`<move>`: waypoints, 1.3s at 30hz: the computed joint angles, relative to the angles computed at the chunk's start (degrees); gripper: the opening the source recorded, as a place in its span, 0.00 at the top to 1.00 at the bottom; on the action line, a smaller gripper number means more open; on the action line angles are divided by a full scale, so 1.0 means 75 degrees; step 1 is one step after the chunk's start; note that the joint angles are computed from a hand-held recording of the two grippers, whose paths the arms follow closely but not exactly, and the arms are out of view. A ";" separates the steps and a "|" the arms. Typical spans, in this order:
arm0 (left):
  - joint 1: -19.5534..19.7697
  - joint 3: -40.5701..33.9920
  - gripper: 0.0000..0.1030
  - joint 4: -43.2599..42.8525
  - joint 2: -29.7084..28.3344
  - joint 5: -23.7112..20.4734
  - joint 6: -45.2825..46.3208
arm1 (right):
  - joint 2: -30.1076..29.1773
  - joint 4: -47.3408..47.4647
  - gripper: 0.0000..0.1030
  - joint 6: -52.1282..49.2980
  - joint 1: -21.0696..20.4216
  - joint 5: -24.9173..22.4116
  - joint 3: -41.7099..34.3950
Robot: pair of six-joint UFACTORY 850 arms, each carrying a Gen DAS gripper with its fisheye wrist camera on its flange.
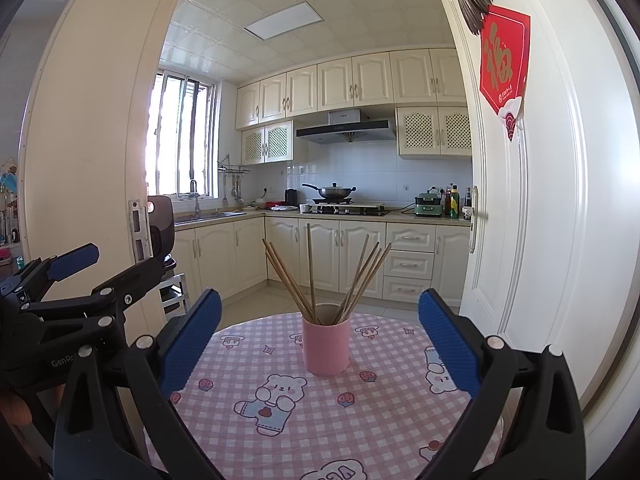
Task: Organize utensils
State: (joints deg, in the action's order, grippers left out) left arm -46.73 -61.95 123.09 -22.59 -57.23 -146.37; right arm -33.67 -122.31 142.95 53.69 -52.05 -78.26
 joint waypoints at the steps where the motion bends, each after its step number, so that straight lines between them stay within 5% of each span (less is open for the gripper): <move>1: 0.0005 0.0004 0.08 0.0002 -0.0001 -0.0009 0.0004 | 0.0001 -0.0003 0.08 0.0004 -0.0002 0.0003 0.0000; 39: 0.0090 0.0001 0.08 -0.0018 -0.0063 0.0054 0.0023 | -0.0128 0.0213 0.08 -0.0089 0.0002 0.0189 -0.0181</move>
State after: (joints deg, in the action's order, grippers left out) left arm -46.06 -61.95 122.96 -23.06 -56.82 -146.20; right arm -34.63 -120.71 142.28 53.70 -50.64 -79.62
